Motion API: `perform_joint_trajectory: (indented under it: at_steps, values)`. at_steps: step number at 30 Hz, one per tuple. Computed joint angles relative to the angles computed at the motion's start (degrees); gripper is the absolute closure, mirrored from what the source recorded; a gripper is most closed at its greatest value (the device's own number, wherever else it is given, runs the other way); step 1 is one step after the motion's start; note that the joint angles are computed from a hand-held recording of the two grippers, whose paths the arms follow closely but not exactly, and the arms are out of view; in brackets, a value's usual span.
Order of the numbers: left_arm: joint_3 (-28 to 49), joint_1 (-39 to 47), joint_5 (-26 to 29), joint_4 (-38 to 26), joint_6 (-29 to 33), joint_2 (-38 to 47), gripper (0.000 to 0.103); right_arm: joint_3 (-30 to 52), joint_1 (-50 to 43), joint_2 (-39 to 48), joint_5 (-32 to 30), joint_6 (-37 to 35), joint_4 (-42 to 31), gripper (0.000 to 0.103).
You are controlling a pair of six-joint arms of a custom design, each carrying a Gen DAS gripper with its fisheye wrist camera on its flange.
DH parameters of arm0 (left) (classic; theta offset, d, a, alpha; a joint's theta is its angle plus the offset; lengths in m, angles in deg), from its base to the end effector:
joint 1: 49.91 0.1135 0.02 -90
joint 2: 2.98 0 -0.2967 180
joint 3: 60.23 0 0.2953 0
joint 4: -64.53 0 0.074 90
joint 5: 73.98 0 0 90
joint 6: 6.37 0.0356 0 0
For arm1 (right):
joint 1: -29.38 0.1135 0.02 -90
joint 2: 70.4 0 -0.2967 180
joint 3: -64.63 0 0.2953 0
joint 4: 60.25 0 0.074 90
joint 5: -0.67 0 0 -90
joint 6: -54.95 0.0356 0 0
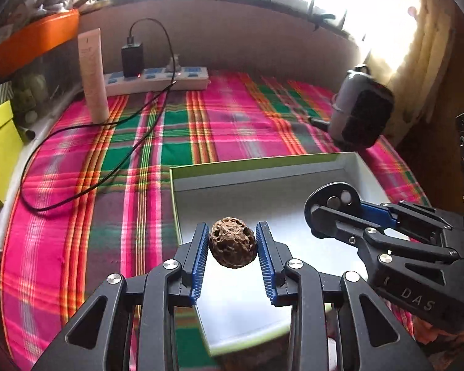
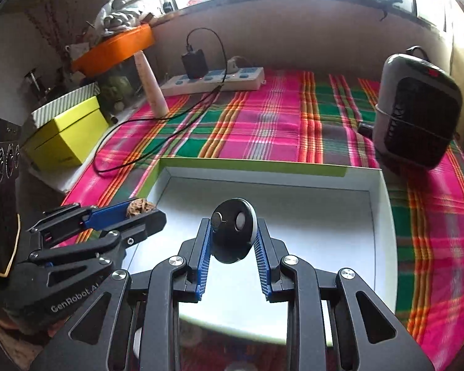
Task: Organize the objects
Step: 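Carry walnut and black disc into the white tray and open both tools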
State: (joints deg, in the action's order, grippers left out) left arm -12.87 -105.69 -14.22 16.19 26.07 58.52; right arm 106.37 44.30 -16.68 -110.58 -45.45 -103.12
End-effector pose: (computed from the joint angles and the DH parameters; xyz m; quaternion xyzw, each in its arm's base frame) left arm 0.1347 -0.1662 0.2092 -0.0766 0.9366 -0.0526 0.3379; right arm 0.1851 0.0627 0.2037 -0.2597 0.9020 0.1873 0.2896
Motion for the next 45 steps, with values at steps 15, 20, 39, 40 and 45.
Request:
perform_joint_trajectory:
  at_steps: [15,20,39,40,45]
  values:
    - [-0.1,9.1,5.5,6.7,9.4,4.6,0.073,3.1,1.7,10.9,2.7,1.1,5.0,0.075]
    - [0.1,9.3,5.1,7.0,10.1,5.4,0.073,3.2,2.1,12.1,3.6,1.7,5.9,0.075]
    - [1.4,8.4,3.9,5.0,10.1,6.5,0.068,2.2,0.8,11.6,3.9,1.6,6.2,0.066]
    - [1.4,8.1,3.6,4.6,9.8,6.4,0.068,2.1,0.6,11.2,4.0,1.6,6.2,0.064]
    - [1.5,5.8,2.1,2.6,7.6,4.7,0.063,1.8,-1.2,9.4,2.3,2.1,4.7,0.057]
